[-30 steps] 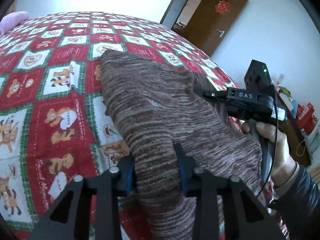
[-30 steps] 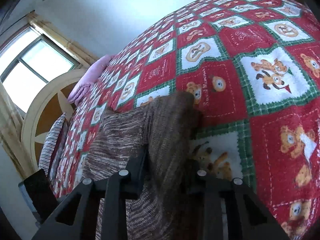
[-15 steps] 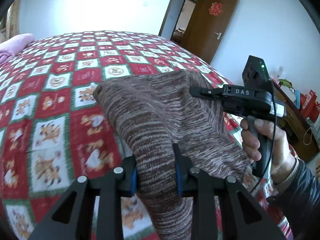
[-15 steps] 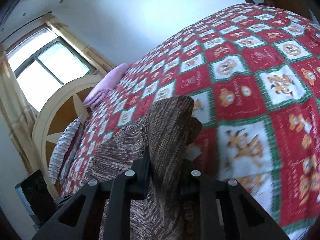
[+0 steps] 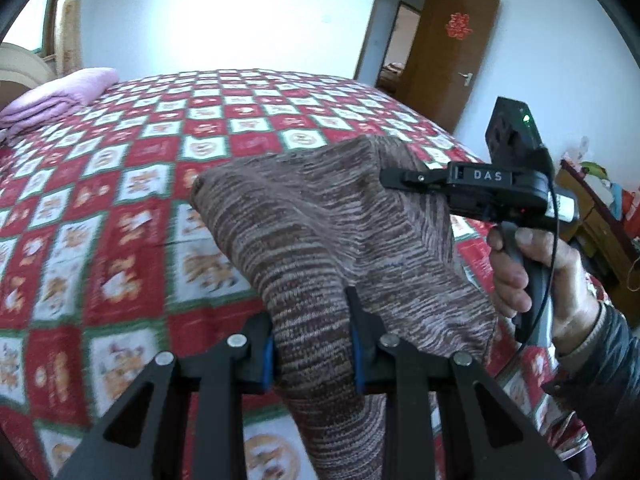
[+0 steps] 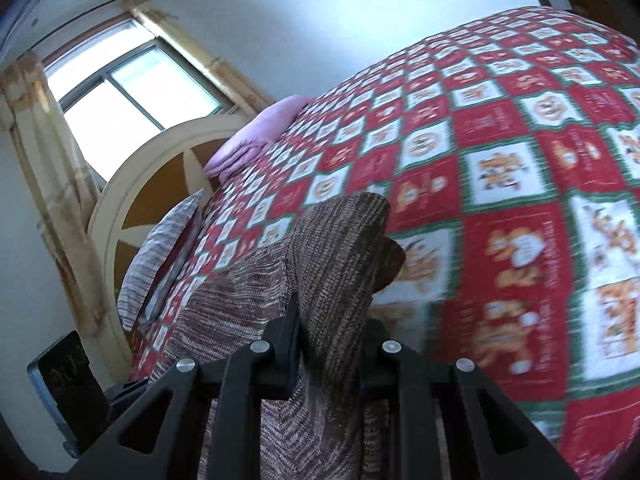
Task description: Fold small clothes
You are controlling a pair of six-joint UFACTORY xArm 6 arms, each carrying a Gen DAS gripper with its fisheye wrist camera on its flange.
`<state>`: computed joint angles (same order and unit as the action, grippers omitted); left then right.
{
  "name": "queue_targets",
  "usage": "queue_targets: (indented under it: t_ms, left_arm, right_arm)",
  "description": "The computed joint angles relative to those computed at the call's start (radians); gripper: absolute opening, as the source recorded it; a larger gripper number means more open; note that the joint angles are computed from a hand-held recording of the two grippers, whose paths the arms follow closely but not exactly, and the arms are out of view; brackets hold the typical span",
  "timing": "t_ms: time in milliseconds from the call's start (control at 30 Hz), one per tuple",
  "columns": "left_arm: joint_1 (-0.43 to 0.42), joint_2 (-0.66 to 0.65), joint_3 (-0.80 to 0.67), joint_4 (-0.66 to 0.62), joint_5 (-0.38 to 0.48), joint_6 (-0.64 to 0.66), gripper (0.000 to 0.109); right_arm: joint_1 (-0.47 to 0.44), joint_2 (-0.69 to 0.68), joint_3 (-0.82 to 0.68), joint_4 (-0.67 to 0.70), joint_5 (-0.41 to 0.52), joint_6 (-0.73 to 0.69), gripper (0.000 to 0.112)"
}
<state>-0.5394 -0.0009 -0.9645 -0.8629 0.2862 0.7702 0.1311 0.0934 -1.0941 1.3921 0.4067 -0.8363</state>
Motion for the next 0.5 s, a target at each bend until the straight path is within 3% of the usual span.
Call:
queue_targets:
  t_ms: [500]
  left_arm:
    - [0.134,-0.116,0.122,-0.174,0.032,0.150,0.029]
  right_arm:
    - [0.166,0.095,-0.116,-0.089,-0.049,0.112,0.021]
